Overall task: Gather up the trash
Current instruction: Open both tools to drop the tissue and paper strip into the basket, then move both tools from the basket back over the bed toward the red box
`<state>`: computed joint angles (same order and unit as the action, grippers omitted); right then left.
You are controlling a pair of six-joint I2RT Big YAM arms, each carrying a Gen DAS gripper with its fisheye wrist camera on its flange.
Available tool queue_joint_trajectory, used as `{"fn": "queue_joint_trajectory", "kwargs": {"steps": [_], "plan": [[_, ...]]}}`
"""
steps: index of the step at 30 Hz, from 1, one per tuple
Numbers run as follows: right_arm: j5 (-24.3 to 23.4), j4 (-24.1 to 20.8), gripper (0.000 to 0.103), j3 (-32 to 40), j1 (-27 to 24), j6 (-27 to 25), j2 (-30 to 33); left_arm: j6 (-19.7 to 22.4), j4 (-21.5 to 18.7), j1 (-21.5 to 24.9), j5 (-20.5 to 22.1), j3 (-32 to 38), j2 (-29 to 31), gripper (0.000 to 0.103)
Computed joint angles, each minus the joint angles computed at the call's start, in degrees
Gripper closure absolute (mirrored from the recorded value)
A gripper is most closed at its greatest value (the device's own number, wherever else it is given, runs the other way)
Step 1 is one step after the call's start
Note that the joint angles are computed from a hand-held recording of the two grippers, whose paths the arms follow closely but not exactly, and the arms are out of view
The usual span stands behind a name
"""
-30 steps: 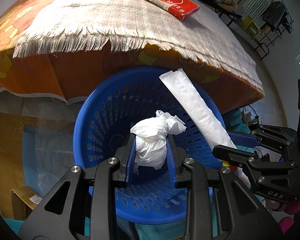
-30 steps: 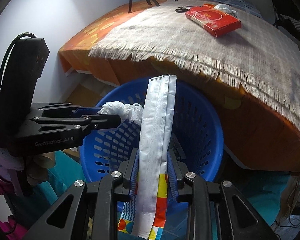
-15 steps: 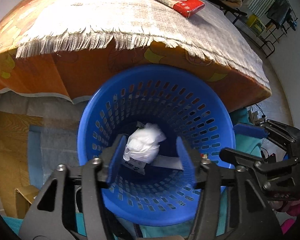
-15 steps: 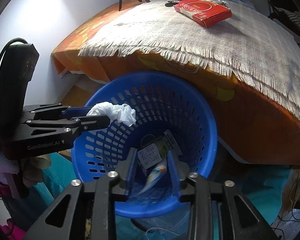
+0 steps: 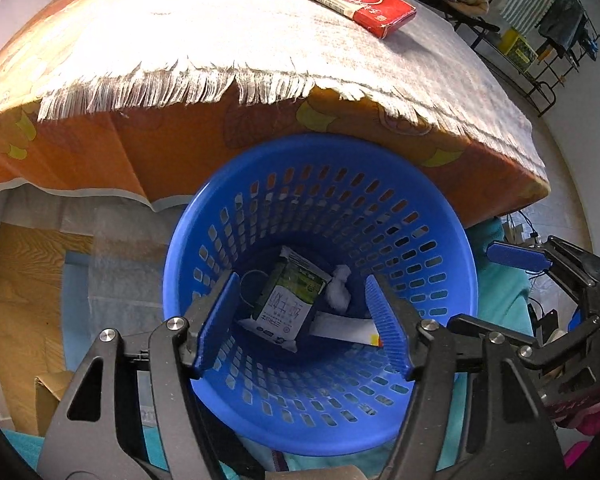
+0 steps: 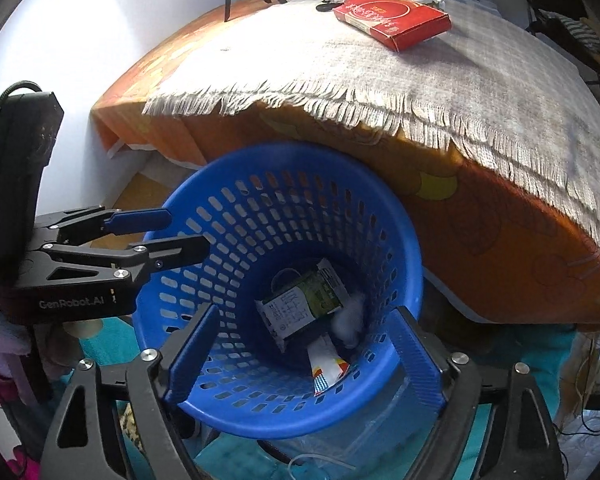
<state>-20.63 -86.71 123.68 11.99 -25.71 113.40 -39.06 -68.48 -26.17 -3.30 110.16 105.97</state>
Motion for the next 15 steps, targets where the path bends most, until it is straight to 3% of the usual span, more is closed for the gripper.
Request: {"fn": "queue_joint_trajectory", "kwargs": {"steps": [15], "plan": [[-1.0, 2.1, 0.004, 2.1, -0.9, 1.4, 0.6, -0.3, -1.6, 0.4, 1.0, 2.9, 1.5, 0.035]]}}
